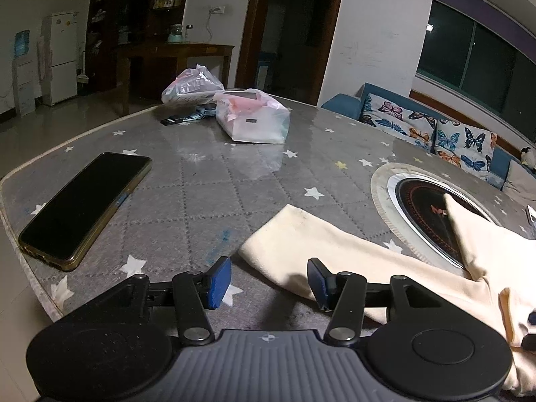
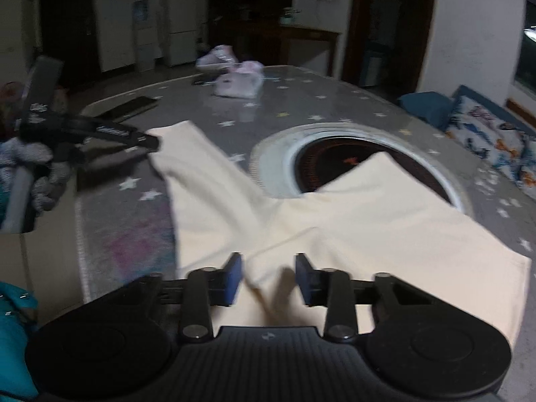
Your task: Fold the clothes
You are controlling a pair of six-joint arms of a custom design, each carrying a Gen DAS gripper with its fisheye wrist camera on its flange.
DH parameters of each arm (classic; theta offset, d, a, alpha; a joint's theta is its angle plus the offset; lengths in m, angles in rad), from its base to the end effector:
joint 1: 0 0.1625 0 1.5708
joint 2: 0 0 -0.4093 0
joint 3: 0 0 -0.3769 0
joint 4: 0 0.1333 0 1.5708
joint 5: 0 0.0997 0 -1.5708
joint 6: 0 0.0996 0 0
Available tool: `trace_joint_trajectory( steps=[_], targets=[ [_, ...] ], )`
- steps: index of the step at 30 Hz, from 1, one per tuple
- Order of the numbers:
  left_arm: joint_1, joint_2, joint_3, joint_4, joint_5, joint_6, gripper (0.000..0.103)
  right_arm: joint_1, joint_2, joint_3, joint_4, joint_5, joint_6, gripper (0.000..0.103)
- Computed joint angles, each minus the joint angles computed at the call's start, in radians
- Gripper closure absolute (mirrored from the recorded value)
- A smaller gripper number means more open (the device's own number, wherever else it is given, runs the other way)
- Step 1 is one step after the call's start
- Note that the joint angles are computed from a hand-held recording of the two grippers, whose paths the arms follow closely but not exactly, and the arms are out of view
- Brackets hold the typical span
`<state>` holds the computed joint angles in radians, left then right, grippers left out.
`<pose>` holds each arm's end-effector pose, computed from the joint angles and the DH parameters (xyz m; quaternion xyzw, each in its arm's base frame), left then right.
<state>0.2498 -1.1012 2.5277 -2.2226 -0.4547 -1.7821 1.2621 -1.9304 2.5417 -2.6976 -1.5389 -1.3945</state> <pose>-0.2163 -0.2851 0.0535 0.0152 0.8104 -0.4840 0.3298 0.0387 -0.3277 0.2918 0.5030 -0.8257 0.1795 0.1816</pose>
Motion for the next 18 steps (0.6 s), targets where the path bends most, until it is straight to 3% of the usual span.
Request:
trace_joint_trajectory(
  steps=[5, 10, 13, 18],
  targets=[
    [0.000, 0.000, 0.000, -0.007, 0.002, 0.002, 0.049, 0.011, 0.039, 0.011, -0.044, -0.016, 0.024, 0.099],
    [0.002, -0.005, -0.005, 0.022, 0.006, -0.024, 0.049, -0.004, 0.021, -0.008, 0.000, 0.051, 0.068, 0.099],
    [0.005, 0.006, -0.010, 0.023, 0.008, -0.024, 0.049, 0.002, 0.052, -0.016, 0.000, 0.021, 0.083, 0.096],
    [0.008, 0.007, -0.016, 0.037, 0.009, -0.036, 0.049, -0.007, 0.024, -0.019, 0.031, 0.042, 0.083, 0.091]
  ],
)
